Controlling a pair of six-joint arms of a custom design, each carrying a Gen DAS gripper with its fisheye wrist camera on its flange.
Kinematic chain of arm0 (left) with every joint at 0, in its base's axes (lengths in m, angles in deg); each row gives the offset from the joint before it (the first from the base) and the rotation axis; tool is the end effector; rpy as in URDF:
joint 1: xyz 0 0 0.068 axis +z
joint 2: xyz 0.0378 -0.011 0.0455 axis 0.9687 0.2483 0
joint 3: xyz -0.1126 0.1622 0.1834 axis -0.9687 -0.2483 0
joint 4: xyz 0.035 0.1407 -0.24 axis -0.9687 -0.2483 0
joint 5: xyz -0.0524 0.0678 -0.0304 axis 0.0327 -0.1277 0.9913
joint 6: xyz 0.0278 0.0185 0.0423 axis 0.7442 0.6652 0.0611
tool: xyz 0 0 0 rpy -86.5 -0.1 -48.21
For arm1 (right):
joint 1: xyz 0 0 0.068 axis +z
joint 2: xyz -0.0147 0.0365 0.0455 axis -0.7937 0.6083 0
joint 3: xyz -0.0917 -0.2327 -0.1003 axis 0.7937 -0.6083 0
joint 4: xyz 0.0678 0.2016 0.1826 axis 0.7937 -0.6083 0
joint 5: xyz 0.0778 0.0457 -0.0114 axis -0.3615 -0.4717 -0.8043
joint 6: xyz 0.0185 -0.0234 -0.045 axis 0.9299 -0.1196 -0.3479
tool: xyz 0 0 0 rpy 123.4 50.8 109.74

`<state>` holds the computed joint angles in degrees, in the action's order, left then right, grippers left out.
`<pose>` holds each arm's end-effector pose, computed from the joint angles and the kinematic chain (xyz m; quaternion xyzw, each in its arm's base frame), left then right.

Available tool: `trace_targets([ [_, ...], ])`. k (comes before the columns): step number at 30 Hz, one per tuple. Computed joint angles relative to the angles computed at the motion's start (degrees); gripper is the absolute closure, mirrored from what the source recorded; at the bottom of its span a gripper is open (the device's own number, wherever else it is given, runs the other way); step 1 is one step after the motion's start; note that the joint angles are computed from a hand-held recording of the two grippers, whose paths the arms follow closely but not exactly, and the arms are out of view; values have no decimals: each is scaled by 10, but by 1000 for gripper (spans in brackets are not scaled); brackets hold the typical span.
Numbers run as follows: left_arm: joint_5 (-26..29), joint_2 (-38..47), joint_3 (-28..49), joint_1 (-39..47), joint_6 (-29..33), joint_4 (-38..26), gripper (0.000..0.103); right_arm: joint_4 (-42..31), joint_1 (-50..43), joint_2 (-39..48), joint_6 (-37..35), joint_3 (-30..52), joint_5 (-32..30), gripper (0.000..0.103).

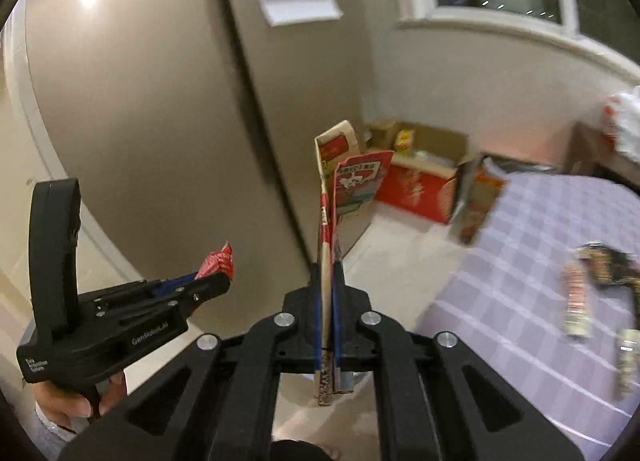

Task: Collect trash
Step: 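Carry both items to the bin and open both grippers over it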

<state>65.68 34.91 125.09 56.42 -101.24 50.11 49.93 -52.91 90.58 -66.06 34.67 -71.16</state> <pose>0.2712 -0.0966 0.1625 0.0198 0.9308 -0.1417 0.3364 0.2660 0.0086 0.2177 -0.0636 0.9048 0.1308 0.4002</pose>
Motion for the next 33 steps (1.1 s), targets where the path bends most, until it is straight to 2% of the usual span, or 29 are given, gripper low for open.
trace_targets([
  [6,25,113,30,87,29,32,90,97,76,177,19,53,40,97],
  [7,27,128,35,94,31,35,90,115,83,202,20,60,44,94],
  [9,25,167,53,105,36,41,90,168,89,252,19,67,59,85],
  [10,17,188,65,105,37,41,90,189,90,287,15,77,65,67],
  [11,16,201,72,109,43,41,90,187,90,311,15,88,72,59],
  [13,21,223,79,113,48,48,90,195,85,334,20,89,62,59],
  [15,24,238,85,113,52,49,90,201,84,338,19,81,70,58],
  [23,36,255,96,100,54,49,89,233,95,283,20,16,132,39],
  [26,42,249,94,98,60,46,89,239,92,262,18,-1,153,36],
  [29,41,252,102,90,58,42,89,248,82,253,21,-9,158,31],
  [33,38,257,119,80,59,33,89,259,63,228,27,-26,156,29],
])
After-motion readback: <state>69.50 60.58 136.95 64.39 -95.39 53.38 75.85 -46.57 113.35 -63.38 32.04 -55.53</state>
